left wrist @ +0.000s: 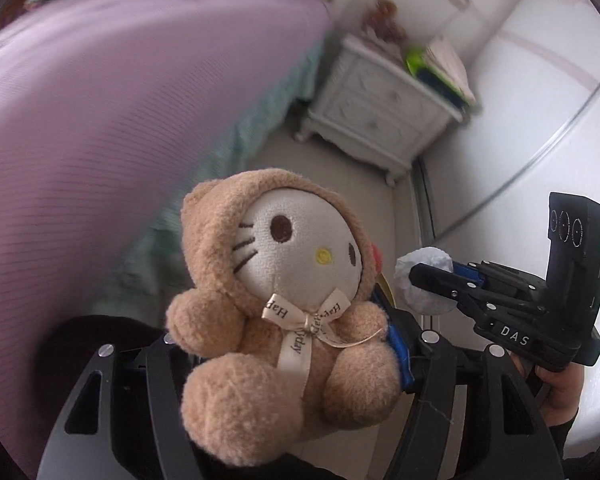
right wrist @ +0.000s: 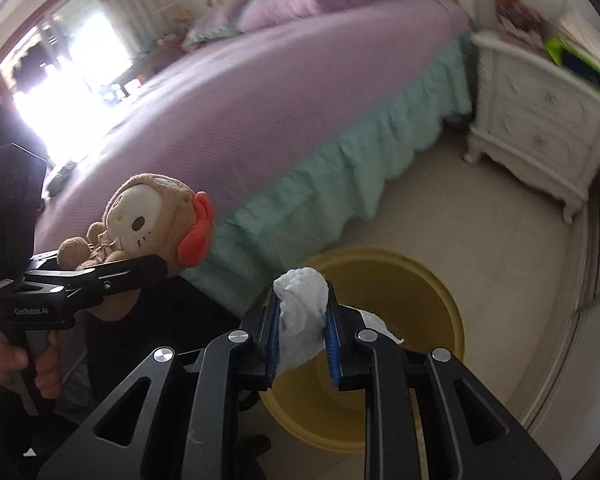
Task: Collect trash
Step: 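Carry plush and tissue to the wastebasket and open both tools, then move both tools back over the bed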
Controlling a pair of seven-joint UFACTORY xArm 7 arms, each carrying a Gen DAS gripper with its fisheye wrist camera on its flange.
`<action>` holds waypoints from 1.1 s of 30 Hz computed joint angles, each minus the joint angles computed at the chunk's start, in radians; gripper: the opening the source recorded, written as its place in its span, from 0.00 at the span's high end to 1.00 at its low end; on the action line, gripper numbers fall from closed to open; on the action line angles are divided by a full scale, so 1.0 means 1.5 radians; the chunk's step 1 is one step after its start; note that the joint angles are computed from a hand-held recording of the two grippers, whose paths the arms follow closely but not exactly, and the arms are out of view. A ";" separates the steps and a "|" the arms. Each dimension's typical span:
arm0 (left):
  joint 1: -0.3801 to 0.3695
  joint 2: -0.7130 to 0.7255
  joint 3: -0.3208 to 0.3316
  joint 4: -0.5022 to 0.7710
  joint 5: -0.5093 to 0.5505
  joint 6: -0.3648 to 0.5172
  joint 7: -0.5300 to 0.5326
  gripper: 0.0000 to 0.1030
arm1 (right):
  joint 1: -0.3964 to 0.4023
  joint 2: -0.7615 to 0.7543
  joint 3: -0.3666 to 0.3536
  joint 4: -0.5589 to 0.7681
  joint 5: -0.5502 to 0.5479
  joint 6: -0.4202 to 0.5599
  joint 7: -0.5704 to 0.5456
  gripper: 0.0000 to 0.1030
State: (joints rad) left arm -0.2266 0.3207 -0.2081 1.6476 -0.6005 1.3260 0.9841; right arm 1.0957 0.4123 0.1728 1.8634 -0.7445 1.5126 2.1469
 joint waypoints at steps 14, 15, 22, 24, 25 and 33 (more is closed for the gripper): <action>-0.071 0.095 -0.028 0.021 0.077 0.032 -0.036 0.14 | -0.040 -0.080 0.061 -0.176 0.087 -0.033 0.153 0.81; -0.072 0.098 -0.030 0.022 0.076 0.036 -0.038 0.14 | -0.042 -0.082 0.063 -0.183 0.090 -0.036 0.157 0.81; -0.066 0.106 -0.027 0.042 0.076 0.032 -0.038 0.14 | -0.062 -0.087 0.067 -0.210 0.090 -0.091 0.147 0.81; -0.064 0.111 -0.024 0.049 0.081 0.026 -0.042 0.14 | -0.066 -0.082 0.066 -0.209 0.088 -0.107 0.140 0.81; -0.062 0.114 -0.023 0.054 0.083 0.025 -0.045 0.14 | -0.069 -0.081 0.064 -0.211 0.089 -0.117 0.134 0.79; -0.043 0.143 -0.028 0.102 0.067 0.055 -0.053 0.14 | -0.066 -0.070 0.054 -0.192 0.085 -0.121 0.123 0.41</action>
